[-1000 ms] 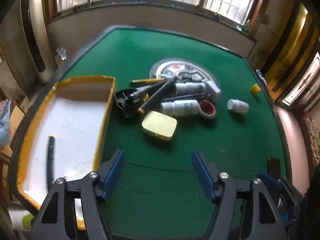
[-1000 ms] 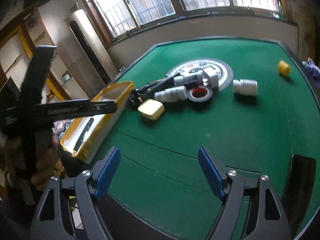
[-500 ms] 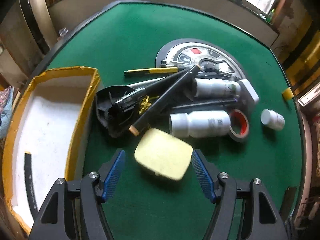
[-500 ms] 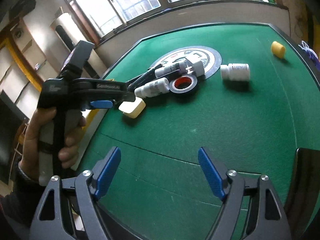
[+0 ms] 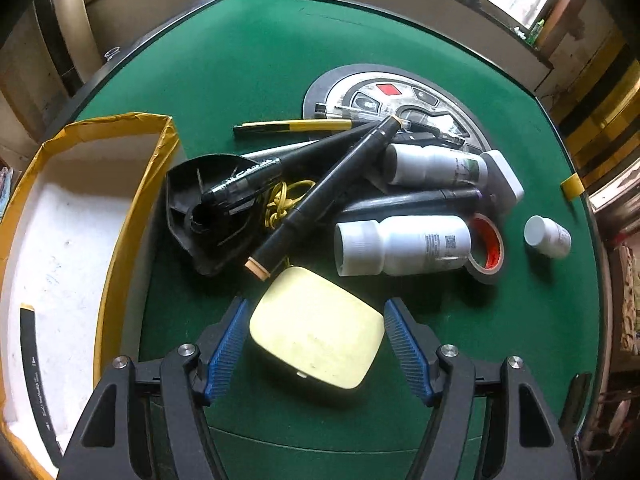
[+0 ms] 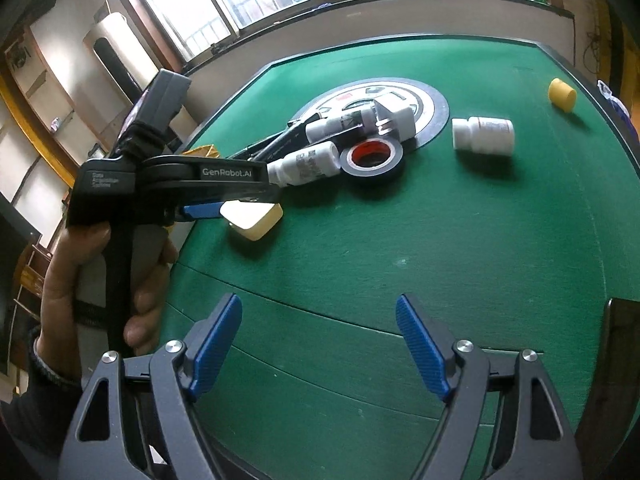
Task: Organize rigid objects
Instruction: 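Move the left gripper to the yellow sponge and close on it, then lift the yellow sponge with the left gripper while the right grasps the black tape roll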
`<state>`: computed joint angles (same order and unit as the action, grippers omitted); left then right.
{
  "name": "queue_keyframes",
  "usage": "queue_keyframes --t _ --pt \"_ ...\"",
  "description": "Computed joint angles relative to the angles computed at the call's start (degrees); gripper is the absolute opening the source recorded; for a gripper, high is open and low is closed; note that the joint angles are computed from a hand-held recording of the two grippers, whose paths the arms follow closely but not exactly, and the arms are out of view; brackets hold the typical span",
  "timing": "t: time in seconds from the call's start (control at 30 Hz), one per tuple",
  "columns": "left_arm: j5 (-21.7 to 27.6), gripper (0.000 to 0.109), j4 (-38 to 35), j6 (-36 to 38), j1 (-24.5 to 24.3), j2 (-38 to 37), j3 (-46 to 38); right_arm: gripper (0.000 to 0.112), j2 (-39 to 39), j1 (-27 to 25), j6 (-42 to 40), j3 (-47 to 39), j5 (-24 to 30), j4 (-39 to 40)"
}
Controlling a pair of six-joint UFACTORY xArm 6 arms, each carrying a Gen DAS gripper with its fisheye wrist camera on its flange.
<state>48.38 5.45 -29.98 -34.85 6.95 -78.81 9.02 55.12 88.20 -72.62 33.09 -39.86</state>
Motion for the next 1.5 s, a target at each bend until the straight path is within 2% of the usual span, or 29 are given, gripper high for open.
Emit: queue_keyframes --t 0.37,0.43,0.5,0.53,0.67,0.77,0.83,0.87,0.9,1.0,1.07,1.13,1.17,1.2,1.23,1.4,1.5 --pt "-1.61 0.073 -6.50 6.01 1.83 -2.26 2.88 0.079 2.50 -0.15 -3.13 -2.93 1.83 3.12" --pt "-2.51 0.065 -7.72 7.69 2.19 -4.25 5.09 0.079 2.76 -0.38 -3.76 -3.53 2.35 3.59" --pt "-2.98 0.051 -9.50 10.04 2.65 -6.85 7.56 0.079 2.94 -0.78 -4.27 -4.10 2.77 3.99" --pt "-2.96 0.049 -10.78 11.33 2.88 -7.89 8.55 0.079 3.16 -1.25 -4.84 -4.50 2.61 4.70" --pt "-2.34 0.048 -12.43 14.45 2.86 -11.04 11.86 0.079 4.44 -3.44 -6.72 -6.76 2.87 6.48" --pt "-1.80 0.051 -12.68 13.92 2.75 -11.81 12.25 0.078 5.16 -6.15 -6.76 -7.79 2.02 7.69" --pt "-3.02 0.058 -12.92 13.93 2.80 -12.43 12.65 0.074 6.23 -8.35 -7.42 -8.87 1.75 9.10" --pt "-4.04 0.067 -12.33 13.68 2.81 -13.31 13.48 0.073 7.03 -9.13 -7.53 -9.81 2.57 9.36" --pt "-4.80 0.071 -10.88 12.89 2.71 -13.53 13.52 0.071 8.03 -10.39 -7.89 -10.58 2.81 10.65" --pt "-5.20 0.071 -9.51 13.16 2.87 -12.19 11.48 0.056 10.30 -13.50 -9.04 -11.27 1.04 15.72" --pt "-4.70 0.071 -10.39 15.11 2.99 -9.72 8.57 0.053 11.46 -14.32 -8.24 -12.60 1.50 14.53" --pt "-4.64 0.071 -10.92 16.74 2.83 -7.69 6.59 0.043 13.01 -14.45 -10.22 -14.59 2.10 15.54" --pt "-4.54 0.071 -10.68 17.64 2.53 -6.61 5.65 0.040 13.55 -14.14 -10.47 -15.80 4.03 14.61" --pt "-4.02 0.071 -9.93 18.30 2.14 -5.56 4.71 0.027 14.34 -13.57 -11.03 -17.45 6.58 13.94" --pt "-3.80 0.071 -9.54 18.85 2.01 -5.19 4.64 0.018 14.10 -13.12 -12.02 -17.07 6.72 14.29" --pt "-4.42 0.071 -8.42 21.65 0.15 -8.50 9.48 0.016 9.04 -10.99 -10.78 -9.57 4.04 13.10" --pt "-0.42 0.071 -19.33 29.60 0.63 -11.82 11.77 0.014 5.51 -9.30 -11.11 -4.33 1.16 14.24"
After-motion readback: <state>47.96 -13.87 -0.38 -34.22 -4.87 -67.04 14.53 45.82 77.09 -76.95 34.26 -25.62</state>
